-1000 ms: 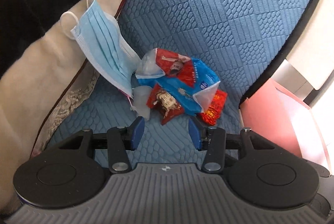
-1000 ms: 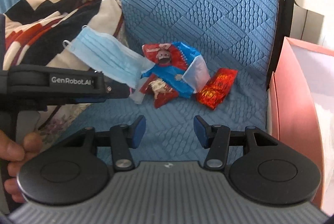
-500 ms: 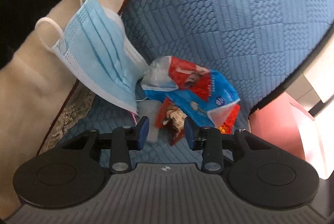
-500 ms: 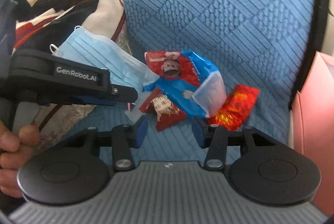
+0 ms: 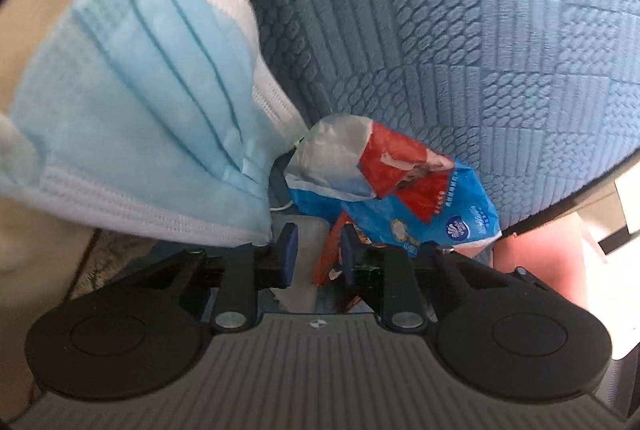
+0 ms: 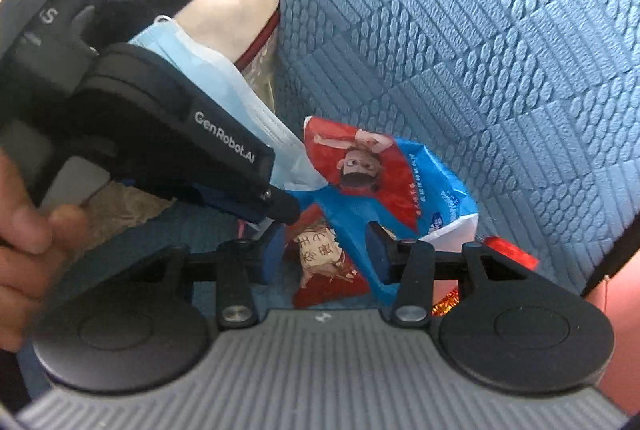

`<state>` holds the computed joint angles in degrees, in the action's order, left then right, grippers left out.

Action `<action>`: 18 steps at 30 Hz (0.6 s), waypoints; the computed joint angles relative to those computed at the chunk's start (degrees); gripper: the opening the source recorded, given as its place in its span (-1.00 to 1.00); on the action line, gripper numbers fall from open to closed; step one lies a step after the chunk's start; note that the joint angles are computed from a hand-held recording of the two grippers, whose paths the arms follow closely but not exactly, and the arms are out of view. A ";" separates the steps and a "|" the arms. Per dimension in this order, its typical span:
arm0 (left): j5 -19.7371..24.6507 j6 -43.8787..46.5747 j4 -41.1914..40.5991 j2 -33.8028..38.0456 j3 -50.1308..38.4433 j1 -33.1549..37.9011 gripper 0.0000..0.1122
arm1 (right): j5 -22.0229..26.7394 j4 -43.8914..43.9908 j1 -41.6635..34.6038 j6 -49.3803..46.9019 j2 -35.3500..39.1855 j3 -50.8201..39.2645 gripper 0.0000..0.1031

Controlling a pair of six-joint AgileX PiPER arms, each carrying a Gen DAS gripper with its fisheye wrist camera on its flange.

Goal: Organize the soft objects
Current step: 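Grasp the red candy packet with the right tool while the left tool grasps the clear plastic piece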

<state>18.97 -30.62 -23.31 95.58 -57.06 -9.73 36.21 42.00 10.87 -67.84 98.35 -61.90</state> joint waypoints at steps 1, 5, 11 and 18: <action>-0.03 1.54 -1.77 0.48 -0.18 0.19 -0.51 | 0.95 -0.83 0.06 1.02 0.84 -1.02 -0.21; -0.61 3.40 -4.15 1.28 -0.47 0.65 -0.51 | 1.60 -4.07 1.04 2.70 2.85 -2.79 -0.22; -0.83 -0.30 -1.21 1.61 -0.13 1.12 -0.51 | 0.28 -7.80 2.15 5.45 4.79 -2.97 -0.25; -0.27 -5.54 5.42 2.43 -1.06 0.20 -0.50 | 2.82 -10.78 1.46 10.77 4.68 -4.41 -0.38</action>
<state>18.70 -36.16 -17.89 98.00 -58.12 -9.53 39.03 31.23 12.33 -57.06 103.03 -66.31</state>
